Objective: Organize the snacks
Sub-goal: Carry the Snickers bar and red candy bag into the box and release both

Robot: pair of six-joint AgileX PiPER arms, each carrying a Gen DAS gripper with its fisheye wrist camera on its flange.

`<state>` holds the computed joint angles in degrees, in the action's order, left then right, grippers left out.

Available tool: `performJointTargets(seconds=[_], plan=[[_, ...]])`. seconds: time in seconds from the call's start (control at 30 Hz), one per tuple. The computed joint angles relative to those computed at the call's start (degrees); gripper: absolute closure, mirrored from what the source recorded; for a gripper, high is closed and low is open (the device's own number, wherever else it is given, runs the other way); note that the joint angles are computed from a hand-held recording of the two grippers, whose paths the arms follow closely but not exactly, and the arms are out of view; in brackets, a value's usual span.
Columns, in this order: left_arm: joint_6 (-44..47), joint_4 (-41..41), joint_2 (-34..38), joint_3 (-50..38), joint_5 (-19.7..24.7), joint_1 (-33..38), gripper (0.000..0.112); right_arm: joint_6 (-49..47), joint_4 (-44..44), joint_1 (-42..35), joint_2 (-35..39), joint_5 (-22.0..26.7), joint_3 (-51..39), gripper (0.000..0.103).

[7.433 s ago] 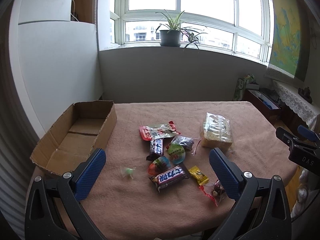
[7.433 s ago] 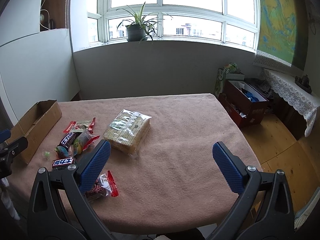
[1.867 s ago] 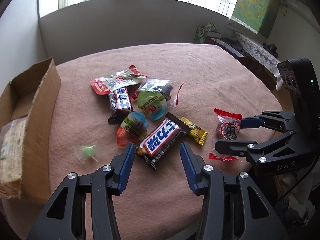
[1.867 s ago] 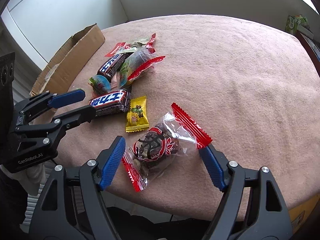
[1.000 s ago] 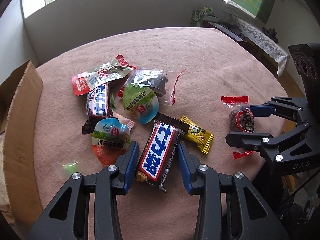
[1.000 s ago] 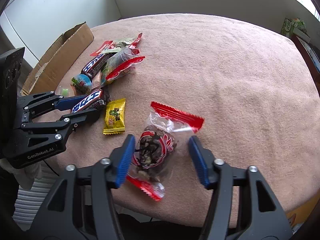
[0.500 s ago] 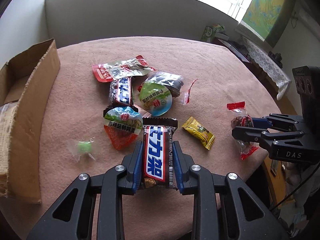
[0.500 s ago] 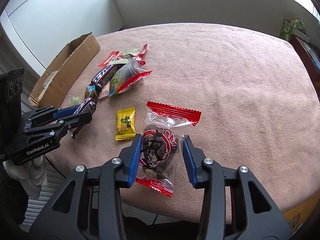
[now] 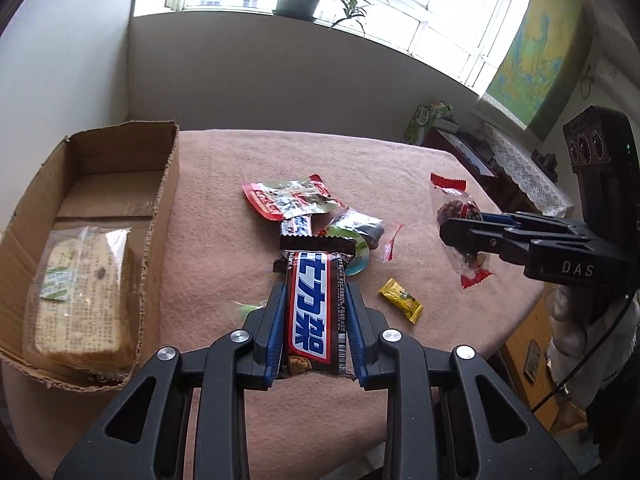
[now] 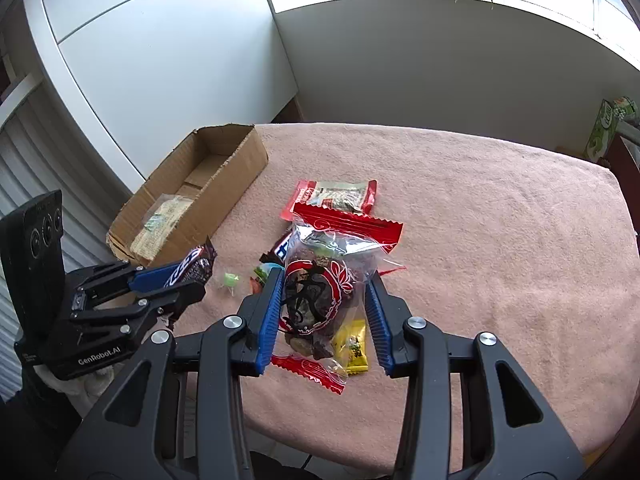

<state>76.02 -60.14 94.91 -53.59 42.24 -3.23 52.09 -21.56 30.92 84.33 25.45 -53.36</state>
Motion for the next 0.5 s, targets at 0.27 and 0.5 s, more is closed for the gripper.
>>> performJointTargets(seconds=[0.27, 0.5], plan=[[0.5, -1.3, -0.4, -2.6, 2.1, 4.7, 0.086, -7.2, 4.9, 0.8, 5.3, 0.6, -8.1, 0.062], [-1.4, -0.5, 1.8, -6.9, 1.2, 10.4, 0.086, -19.1, 14.2, 2.1, 16.5, 2.6, -24.2, 0.062]])
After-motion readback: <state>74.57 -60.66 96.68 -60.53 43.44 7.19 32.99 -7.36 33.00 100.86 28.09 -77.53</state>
